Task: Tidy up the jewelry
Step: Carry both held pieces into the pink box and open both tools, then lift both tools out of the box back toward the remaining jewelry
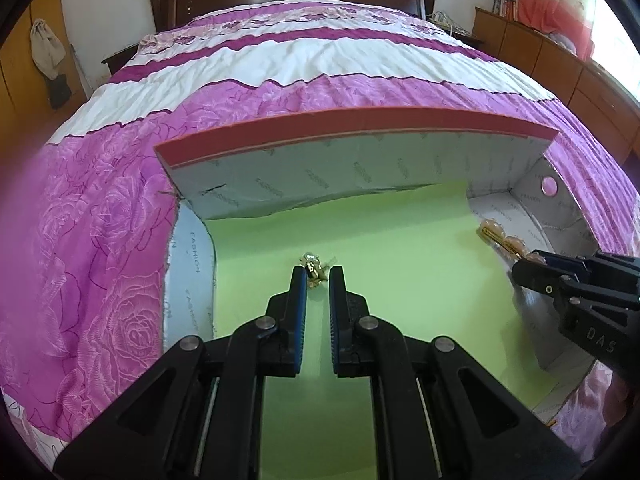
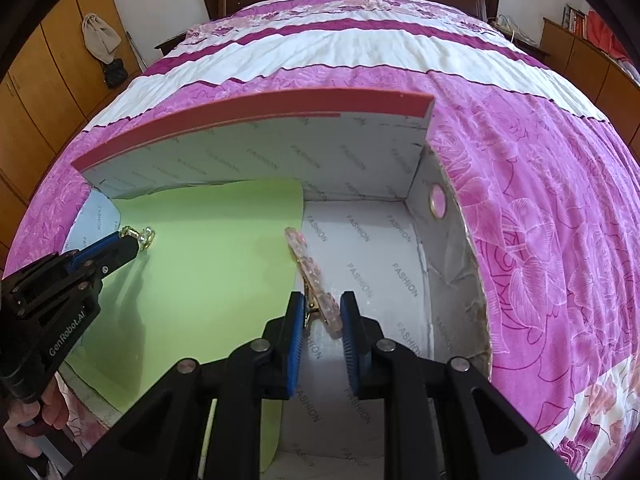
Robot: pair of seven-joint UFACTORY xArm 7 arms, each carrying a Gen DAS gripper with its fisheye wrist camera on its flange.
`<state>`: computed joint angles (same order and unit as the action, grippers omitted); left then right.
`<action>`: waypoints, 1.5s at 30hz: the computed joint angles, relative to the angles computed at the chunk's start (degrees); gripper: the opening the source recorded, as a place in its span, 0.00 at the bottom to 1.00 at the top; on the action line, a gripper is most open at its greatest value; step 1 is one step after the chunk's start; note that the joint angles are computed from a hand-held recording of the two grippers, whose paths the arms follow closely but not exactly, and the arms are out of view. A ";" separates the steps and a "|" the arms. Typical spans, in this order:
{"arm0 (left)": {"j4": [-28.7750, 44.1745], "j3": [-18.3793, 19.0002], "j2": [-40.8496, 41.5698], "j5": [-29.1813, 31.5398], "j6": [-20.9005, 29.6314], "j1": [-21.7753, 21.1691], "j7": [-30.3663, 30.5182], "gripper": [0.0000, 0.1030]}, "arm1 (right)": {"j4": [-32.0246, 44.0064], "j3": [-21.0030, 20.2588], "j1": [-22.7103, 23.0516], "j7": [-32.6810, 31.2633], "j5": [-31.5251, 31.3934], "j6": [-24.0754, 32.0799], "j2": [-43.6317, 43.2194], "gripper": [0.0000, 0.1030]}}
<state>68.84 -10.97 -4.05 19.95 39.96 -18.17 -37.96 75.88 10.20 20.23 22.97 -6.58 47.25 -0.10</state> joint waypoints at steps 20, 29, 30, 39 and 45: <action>-3.02 -1.63 -7.80 -3.38 -0.49 0.89 0.05 0.20 | -8.73 1.03 -0.73 -0.42 2.74 -8.79 -10.65 0.42; -5.58 -3.92 -14.36 -3.34 -0.87 1.81 -0.58 0.21 | -14.95 2.04 -1.79 1.14 3.10 -13.52 -19.97 0.45; -5.95 -4.05 -15.14 -3.66 -0.70 1.87 -0.51 0.21 | -15.49 2.09 -1.78 1.20 3.48 -13.67 -20.98 0.45; -9.58 -4.96 -20.56 -7.68 0.43 1.39 1.18 0.24 | -19.48 2.58 -1.52 1.09 6.16 -11.48 -27.78 0.46; -12.07 -5.45 -22.62 -10.13 1.86 0.97 1.81 0.24 | -21.84 3.19 -1.04 1.06 7.28 -9.42 -29.99 0.46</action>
<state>56.77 -16.43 -26.67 9.81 41.82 -17.20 -36.14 54.03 13.39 19.19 24.03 0.70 37.83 -30.10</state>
